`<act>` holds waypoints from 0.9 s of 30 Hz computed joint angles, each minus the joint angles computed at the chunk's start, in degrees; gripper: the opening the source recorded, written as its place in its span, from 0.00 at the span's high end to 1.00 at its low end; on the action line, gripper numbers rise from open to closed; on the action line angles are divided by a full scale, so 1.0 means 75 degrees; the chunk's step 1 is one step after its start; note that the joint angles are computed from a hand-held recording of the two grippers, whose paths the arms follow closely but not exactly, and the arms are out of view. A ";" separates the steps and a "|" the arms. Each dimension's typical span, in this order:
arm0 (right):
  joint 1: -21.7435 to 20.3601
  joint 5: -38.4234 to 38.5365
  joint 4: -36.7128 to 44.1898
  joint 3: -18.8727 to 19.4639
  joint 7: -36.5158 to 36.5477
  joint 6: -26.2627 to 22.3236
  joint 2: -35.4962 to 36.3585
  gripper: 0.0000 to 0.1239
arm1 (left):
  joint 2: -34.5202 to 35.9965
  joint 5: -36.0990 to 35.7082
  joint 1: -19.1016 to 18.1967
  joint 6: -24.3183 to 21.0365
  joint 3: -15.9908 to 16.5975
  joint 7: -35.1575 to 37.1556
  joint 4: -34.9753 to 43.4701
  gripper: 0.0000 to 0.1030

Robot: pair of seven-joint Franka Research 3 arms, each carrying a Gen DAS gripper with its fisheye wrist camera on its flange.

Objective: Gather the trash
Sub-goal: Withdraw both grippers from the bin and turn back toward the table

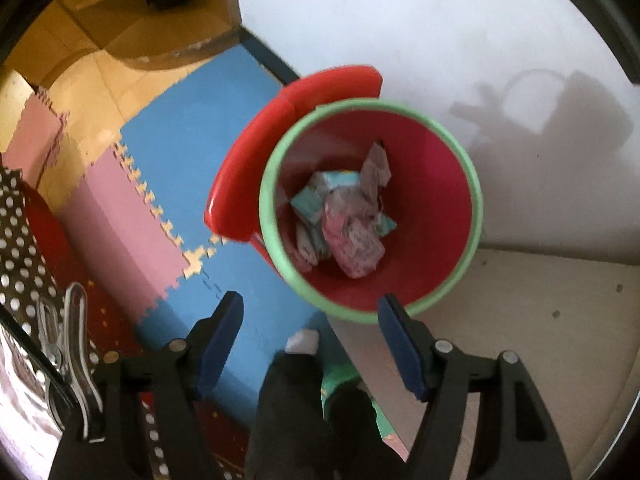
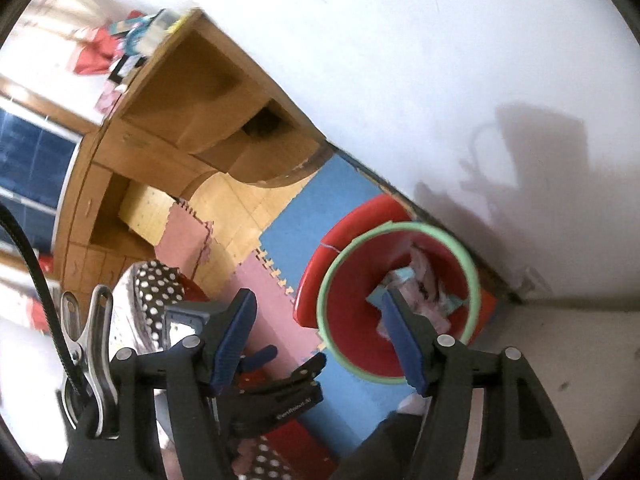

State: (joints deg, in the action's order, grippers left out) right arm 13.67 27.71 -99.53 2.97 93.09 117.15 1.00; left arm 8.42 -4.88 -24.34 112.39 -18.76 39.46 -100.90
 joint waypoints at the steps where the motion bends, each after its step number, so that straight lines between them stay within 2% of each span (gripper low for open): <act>1: -0.0023 -0.0058 0.0022 -0.0023 -0.0050 -0.0222 -0.0056 0.46 | -0.0025 0.0101 -0.0045 -0.0110 -0.0022 -0.0035 0.0063 0.30; 5: -0.0105 -0.0138 -0.0444 -0.0102 -0.0362 -0.0466 -0.0707 0.46 | -0.0250 0.0202 -0.0149 0.0156 -0.0081 0.0008 0.0216 0.35; 11: -0.0255 -0.0615 -0.1192 -0.0192 -0.0497 -0.0802 -0.1911 0.46 | -0.0276 0.1291 -0.0571 0.0309 -0.0214 -0.0179 0.1182 0.35; 19: -0.0461 -0.0961 -0.1803 -0.0212 -0.0410 -0.0771 -0.3184 0.46 | 0.0213 0.2619 -0.1267 -0.0310 -0.0316 -0.0131 0.2892 0.34; 27: -0.0739 -0.0909 -0.2511 -0.0331 0.0023 -0.0739 -0.4277 0.46 | 0.0437 0.3065 -0.1909 -0.0889 -0.0378 0.0095 0.3727 0.34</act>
